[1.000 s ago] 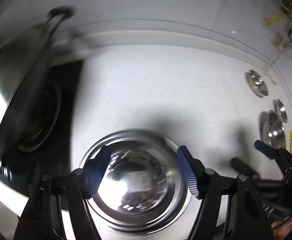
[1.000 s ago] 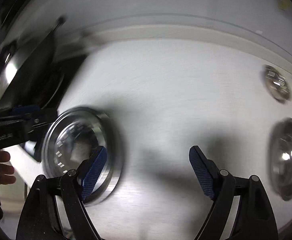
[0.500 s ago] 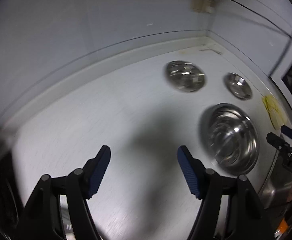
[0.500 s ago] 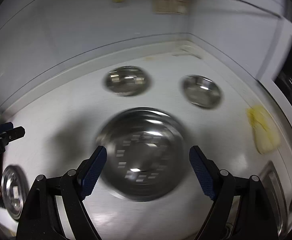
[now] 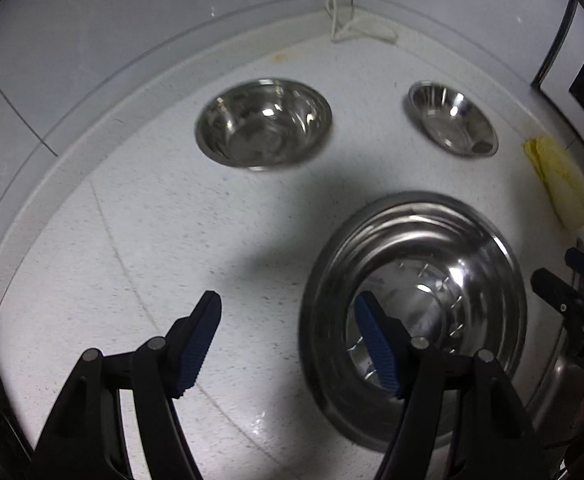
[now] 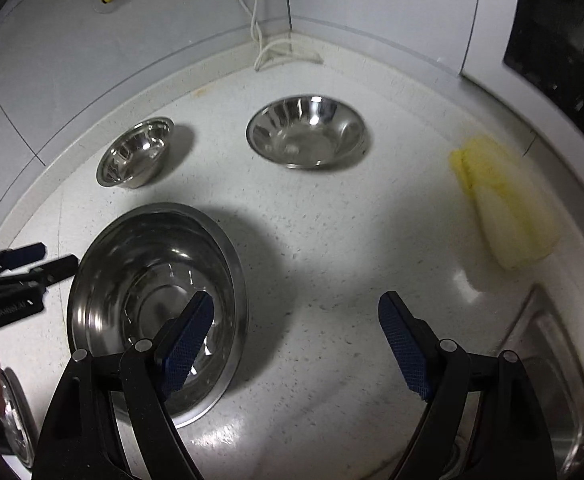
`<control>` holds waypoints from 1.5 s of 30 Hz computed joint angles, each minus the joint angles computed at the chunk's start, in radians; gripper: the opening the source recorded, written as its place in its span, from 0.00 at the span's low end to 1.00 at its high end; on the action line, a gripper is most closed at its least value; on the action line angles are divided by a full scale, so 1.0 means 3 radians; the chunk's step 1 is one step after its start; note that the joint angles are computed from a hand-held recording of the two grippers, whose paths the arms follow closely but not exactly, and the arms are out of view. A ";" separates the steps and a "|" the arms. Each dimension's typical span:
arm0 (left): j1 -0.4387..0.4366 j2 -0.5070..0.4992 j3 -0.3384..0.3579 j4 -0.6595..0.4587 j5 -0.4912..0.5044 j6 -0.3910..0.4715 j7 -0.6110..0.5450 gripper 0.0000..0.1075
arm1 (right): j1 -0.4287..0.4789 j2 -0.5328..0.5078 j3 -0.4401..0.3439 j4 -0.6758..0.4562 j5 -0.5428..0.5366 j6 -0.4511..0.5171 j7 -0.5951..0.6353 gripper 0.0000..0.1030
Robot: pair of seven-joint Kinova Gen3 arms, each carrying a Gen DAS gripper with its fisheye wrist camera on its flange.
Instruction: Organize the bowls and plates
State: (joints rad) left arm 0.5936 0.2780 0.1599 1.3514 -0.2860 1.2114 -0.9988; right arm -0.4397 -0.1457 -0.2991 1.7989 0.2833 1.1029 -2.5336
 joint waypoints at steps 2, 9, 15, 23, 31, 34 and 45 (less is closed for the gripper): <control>0.0031 0.0088 -0.0003 -0.0042 -0.0039 0.0054 0.0001 0.63 | 0.0001 0.0065 0.0032 0.0027 -0.0063 -0.0053 0.0038 0.78; 0.0077 0.0314 -0.0066 -0.0172 -0.0033 0.0313 -0.0011 0.63 | -0.0007 0.0247 0.0181 0.0117 -0.0403 -0.0245 0.0172 0.77; -0.0030 0.0221 -0.0036 0.0006 0.0134 0.0097 -0.0153 0.40 | -0.0025 0.0325 0.0195 0.0124 -0.0531 -0.0194 0.0207 0.52; -0.0061 0.0160 0.0004 0.0072 0.0301 0.0023 -0.0340 0.17 | -0.0126 0.0357 0.0243 0.0032 -0.0636 -0.0166 0.0289 0.11; -0.0225 -0.0156 -0.0049 0.0217 0.0280 0.0090 -0.0334 0.18 | -0.0277 0.0454 0.0103 -0.0333 -0.0524 0.0084 0.0317 0.11; -0.0402 -0.0353 -0.0105 0.0339 0.0212 0.0130 -0.0307 0.18 | -0.0467 0.0653 0.0037 -0.0637 -0.0387 0.0133 0.0308 0.12; -0.1439 -0.0813 -0.0407 0.0874 0.0261 0.0019 -0.0544 0.21 | -0.1361 0.1872 0.0219 -0.2220 -0.0070 0.0338 0.0724 0.12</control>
